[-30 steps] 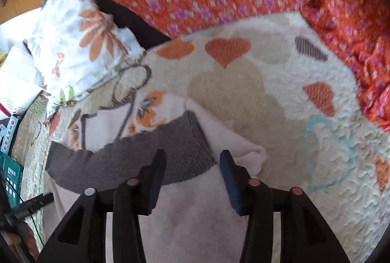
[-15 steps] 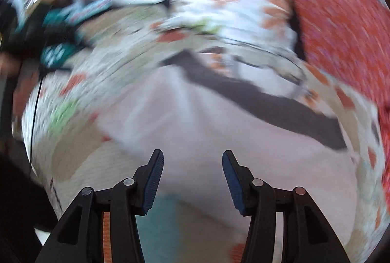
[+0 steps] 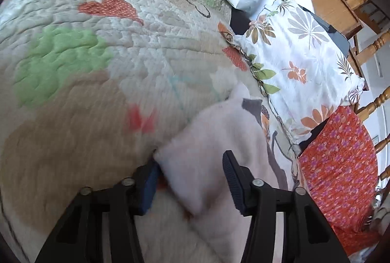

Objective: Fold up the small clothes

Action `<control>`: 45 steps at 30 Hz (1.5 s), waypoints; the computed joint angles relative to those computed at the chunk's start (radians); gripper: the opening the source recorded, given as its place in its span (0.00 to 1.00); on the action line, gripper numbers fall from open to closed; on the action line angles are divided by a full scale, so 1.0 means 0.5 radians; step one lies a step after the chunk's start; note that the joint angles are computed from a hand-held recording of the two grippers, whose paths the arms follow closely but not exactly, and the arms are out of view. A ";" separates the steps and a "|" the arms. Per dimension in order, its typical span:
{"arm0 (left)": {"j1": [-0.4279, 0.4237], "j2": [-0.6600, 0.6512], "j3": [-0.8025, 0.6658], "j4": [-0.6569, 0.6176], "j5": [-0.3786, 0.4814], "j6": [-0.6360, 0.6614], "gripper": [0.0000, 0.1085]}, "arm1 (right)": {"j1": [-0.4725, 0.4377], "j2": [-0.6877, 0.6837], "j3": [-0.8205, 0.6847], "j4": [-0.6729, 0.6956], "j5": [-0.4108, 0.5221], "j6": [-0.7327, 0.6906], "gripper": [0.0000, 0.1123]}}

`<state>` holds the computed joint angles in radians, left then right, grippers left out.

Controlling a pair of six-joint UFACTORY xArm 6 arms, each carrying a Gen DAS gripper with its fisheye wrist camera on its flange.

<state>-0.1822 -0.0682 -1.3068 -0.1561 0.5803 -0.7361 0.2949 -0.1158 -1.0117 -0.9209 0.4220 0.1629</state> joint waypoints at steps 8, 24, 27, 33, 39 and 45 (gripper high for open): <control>-0.036 -0.001 0.002 0.062 0.003 -0.026 0.73 | 0.026 0.093 -0.221 0.893 0.229 -0.266 0.06; -0.493 0.382 -0.440 0.041 0.236 0.230 0.73 | -1.490 -0.328 -0.238 2.821 0.560 -0.841 0.06; -0.603 0.491 -0.565 -0.044 0.312 0.352 0.73 | -1.682 -0.327 -0.153 2.706 0.662 -0.800 0.06; -0.800 0.712 -0.808 -0.090 0.411 0.443 0.73 | -1.768 -0.323 -0.096 2.717 0.820 -0.915 0.06; -0.923 0.890 -1.044 -0.032 0.488 0.491 0.73 | -1.741 -0.352 -0.111 2.563 0.735 -0.964 0.15; -1.035 1.051 -1.286 0.201 0.609 0.531 0.73 | -1.770 -0.312 -0.224 2.699 0.658 -0.986 0.27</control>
<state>-0.6999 0.4573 -1.9496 -0.0557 0.8849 -0.4704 -0.5900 -0.2718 -1.1239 0.4283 0.7508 -0.3300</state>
